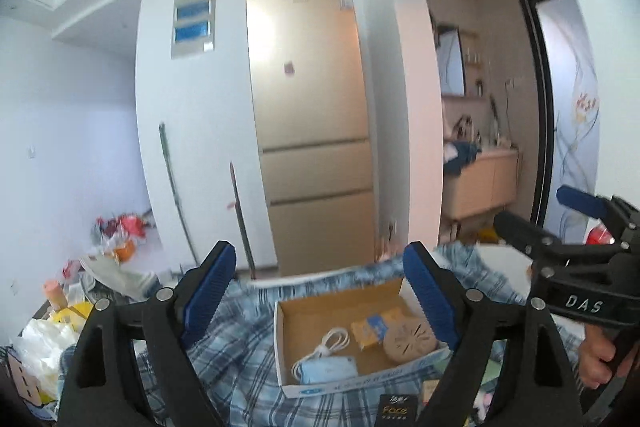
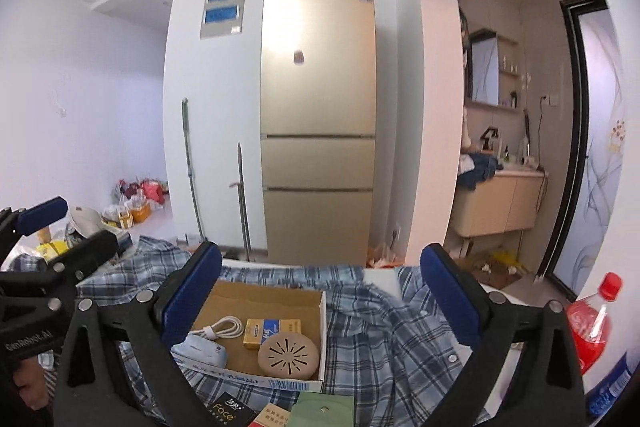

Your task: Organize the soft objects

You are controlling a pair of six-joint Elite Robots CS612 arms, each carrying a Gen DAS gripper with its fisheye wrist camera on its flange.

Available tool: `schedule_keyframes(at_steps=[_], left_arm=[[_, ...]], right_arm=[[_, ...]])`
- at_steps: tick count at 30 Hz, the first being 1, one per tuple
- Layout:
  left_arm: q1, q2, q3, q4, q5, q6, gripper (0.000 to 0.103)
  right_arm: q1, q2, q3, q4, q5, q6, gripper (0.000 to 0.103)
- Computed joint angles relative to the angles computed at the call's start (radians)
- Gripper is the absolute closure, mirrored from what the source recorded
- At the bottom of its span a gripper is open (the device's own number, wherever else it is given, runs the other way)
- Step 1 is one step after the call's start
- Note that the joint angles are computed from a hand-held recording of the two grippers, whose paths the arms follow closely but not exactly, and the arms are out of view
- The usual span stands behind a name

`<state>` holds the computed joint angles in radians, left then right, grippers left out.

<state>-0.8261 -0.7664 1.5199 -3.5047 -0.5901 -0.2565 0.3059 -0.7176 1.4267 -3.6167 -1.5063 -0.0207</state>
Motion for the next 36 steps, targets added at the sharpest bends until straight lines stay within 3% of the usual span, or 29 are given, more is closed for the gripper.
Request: schedule_keyframes(at_steps=[2, 6, 8, 21, 25, 28, 34, 36], left_arm=[[-0.008, -0.001, 0.009, -0.066, -0.008, 0.032, 0.0], [-0.031, 0.018, 0.006, -0.224, 0.035, 0.14, 0.0], [-0.034, 0.021, 0.015, -0.287, 0.022, 0.162, 0.0], [-0.039, 0.083, 0.028, -0.469, -0.034, 0.266, 0.0], [-0.041, 0.114, 0.02, -0.516, -0.036, 0.295, 0.0], [-0.04, 0.135, 0.011, -0.497, -0.037, 0.307, 0.0], [-0.024, 0.136, 0.026, -0.34, -0.083, 0.177, 0.0], [-0.022, 0.135, 0.029, -0.326, -0.09, 0.148, 0.0]], right_arm=[[-0.001, -0.005, 0.017, -0.028, 0.008, 0.013, 0.001], [0.002, -0.006, 0.046, -0.108, -0.009, 0.012, 0.001], [0.007, 0.0, 0.055, -0.158, -0.042, -0.001, 0.001], [0.008, 0.027, 0.09, -0.29, -0.104, 0.019, 0.0], [0.002, 0.046, 0.084, -0.29, -0.081, 0.035, 0.0], [0.003, 0.06, 0.08, -0.278, -0.081, 0.021, 0.0], [0.006, 0.076, 0.066, -0.229, -0.083, 0.024, 0.001], [0.006, 0.078, 0.062, -0.195, -0.085, 0.025, 0.001]])
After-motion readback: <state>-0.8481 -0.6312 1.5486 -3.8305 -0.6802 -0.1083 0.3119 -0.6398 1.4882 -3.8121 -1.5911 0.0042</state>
